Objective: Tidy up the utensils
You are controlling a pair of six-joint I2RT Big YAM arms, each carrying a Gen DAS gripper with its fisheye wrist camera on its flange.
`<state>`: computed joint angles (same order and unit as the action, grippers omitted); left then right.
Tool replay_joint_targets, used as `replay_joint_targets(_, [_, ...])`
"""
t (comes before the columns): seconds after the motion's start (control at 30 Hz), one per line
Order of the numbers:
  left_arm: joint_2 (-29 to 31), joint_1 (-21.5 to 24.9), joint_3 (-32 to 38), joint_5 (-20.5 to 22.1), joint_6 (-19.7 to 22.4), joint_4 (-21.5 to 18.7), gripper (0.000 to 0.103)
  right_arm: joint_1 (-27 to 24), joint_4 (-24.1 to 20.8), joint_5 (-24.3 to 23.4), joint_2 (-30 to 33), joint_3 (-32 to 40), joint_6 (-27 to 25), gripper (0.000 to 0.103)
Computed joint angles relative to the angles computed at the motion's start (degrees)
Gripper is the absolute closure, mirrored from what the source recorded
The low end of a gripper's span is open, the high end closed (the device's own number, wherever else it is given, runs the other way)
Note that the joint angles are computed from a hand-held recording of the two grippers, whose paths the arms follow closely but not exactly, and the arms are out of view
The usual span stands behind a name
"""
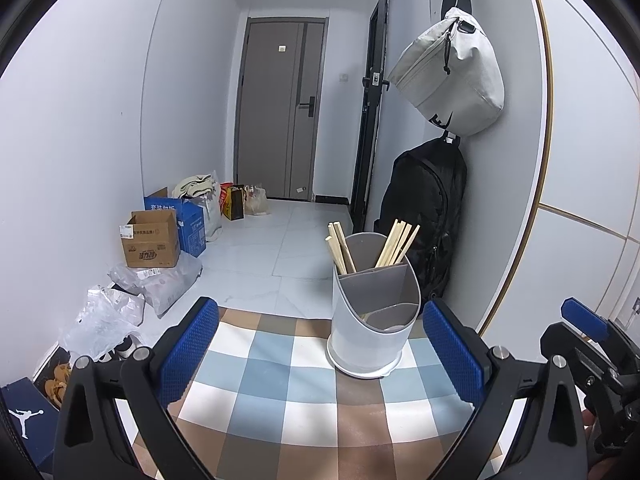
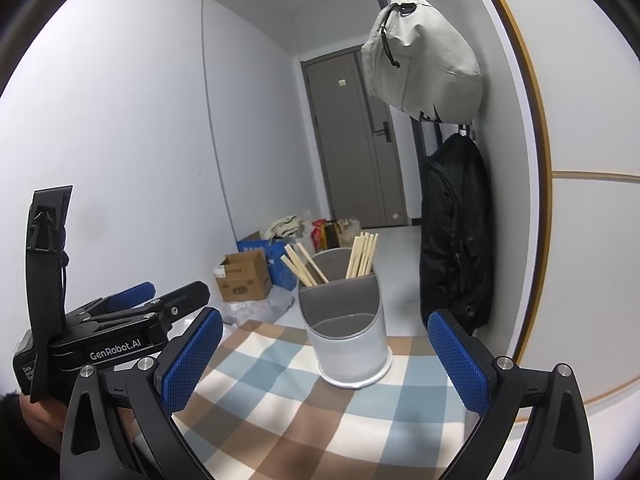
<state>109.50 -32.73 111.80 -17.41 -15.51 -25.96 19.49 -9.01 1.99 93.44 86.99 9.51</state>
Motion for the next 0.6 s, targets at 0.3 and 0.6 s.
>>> replay_joint_targets(0.3, [0.23,-0.09,0.38,0.33,0.33,-0.23,0.004,0.08,-0.04,-0.09,0.01,-0.07,0.03,0.0])
replay_joint_targets(0.6, [0.25,-0.17,0.45,0.28,0.28,0.06,0.004,0.2,0.11,-0.03,0.16,-0.08,0.14,0.0])
